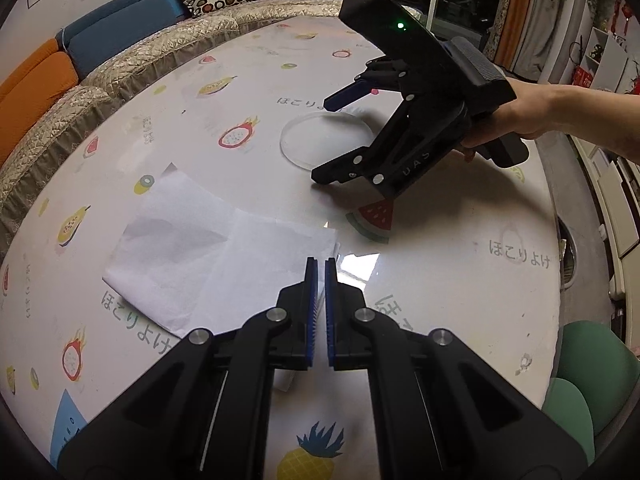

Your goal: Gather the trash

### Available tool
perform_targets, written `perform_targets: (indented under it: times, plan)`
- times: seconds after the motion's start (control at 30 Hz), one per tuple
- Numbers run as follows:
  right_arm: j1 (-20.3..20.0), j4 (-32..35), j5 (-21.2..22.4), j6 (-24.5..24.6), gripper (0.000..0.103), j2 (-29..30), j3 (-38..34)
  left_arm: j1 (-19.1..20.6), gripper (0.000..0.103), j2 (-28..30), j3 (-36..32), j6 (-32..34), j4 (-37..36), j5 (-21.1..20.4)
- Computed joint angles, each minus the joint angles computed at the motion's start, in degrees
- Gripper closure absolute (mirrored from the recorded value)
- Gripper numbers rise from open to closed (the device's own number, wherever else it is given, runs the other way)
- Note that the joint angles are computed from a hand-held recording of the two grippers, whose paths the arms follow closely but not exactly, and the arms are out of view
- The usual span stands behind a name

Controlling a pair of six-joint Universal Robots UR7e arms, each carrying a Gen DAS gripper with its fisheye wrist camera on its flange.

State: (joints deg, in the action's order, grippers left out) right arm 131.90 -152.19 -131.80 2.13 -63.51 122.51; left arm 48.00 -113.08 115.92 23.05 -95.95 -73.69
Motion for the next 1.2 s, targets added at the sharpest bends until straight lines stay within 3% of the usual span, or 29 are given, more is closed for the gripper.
perform_targets:
  times: [0.07, 0.1, 0.17, 0.23, 0.27, 0.3, 0.33, 0.37, 0.43, 0.47, 0.5, 0.6, 0.7, 0.83, 0.9, 1.0, 1.07, 1.17, 1.2]
  plan:
    - [0.04, -0.33, 1.79, -1.07, 0.067, -0.70, -0.13, -0.19, 0.101, -0.14, -0.10, 0.02, 0.23, -0.06]
    - [0.02, 1.61, 2.47, 0.34, 0.073, -1.03, -0.88, -0.46, 0.101, -0.25, -0.11, -0.13, 0.46, 0.03]
    - [0.20, 5.78, 2.14, 2.55, 0.075, -1.25, -2.14, -0.69, 0.101, -0.30, -0.17, -0.19, 0.77, -0.07]
    - [0.45, 7.43, 1.45, 3.52, 0.070, -1.53, -2.37, -1.14, 0.100, -0.66, 0.11, 0.08, 0.49, 0.43]
    - [0.41, 7.45, 1.40, 3.91, 0.052, -1.73, -2.28, -1.31, 0.093, -0.97, 0.18, 0.44, 0.51, 0.31]
    - [0.67, 6.49, 0.84, 3.90, 0.040, -1.99, -1.82, -1.68, 0.080, -1.35, 0.35, 0.40, 0.70, 1.09]
    - [1.21, 4.85, -0.19, 3.40, 0.020, -2.16, -1.26, -1.92, 0.052, -1.68, 0.29, 0.75, 1.43, 0.89]
    - [1.92, 2.23, -1.03, 1.94, 0.013, -2.31, -0.49, -2.10, 0.040, -2.01, 0.32, 1.59, 1.81, 0.71]
    - [3.10, -1.84, -2.70, -1.27, 0.010, -2.18, 0.28, -3.88, 0.032, -3.76, 1.65, 2.67, 1.81, 3.58]
    - [3.40, -1.95, -4.20, -1.45, 0.005, -1.86, 0.14, -4.68, 0.022, -4.68, 2.64, 3.21, 1.09, 5.74]
    - [3.16, 0.30, -5.09, 0.09, 0.006, -1.76, -0.34, -4.83, 0.020, -5.22, 3.40, 3.37, 0.00, 7.55]
    - [1.57, 6.08, -4.76, 3.40, 0.006, -1.71, -0.91, -1.42, 0.019, -3.10, 2.61, 2.00, -1.66, 7.93]
    - [1.20, 2.39, -6.47, 1.78, 0.006, -1.02, 0.47, 1.06, 0.017, -1.22, 2.62, 2.44, -2.51, 8.38]
    - [-2.08, 2.75, -1.02, 6.06, 0.005, -3.05, 0.92, 3.13, 0.010, -0.08, 2.92, 3.46, -4.06, 6.75]
    - [-2.02, 2.91, -1.08, 5.16, 0.006, -2.63, 0.75, 5.81, 0.013, 2.05, 1.14, 1.64, -4.14, 3.76]
    - [-1.87, 4.09, -0.91, 6.38, 0.010, -2.24, 0.16, 5.53, 0.026, 1.82, 1.20, 2.05, -4.44, 3.47]
    - [-1.59, 4.54, -0.35, 6.06, 0.013, -2.22, -0.04, 4.80, 0.053, 1.64, 0.88, 3.07, -3.23, 2.25]
    - [-1.60, 4.79, 0.17, 6.28, 0.013, -2.60, 0.08, 3.49, 0.070, 1.56, 1.28, 2.41, -2.67, 1.63]
    - [-1.49, 5.15, 0.09, 6.47, 0.013, -2.80, 0.04, 3.49, 0.070, 1.87, 1.19, 1.81, -2.97, 1.46]
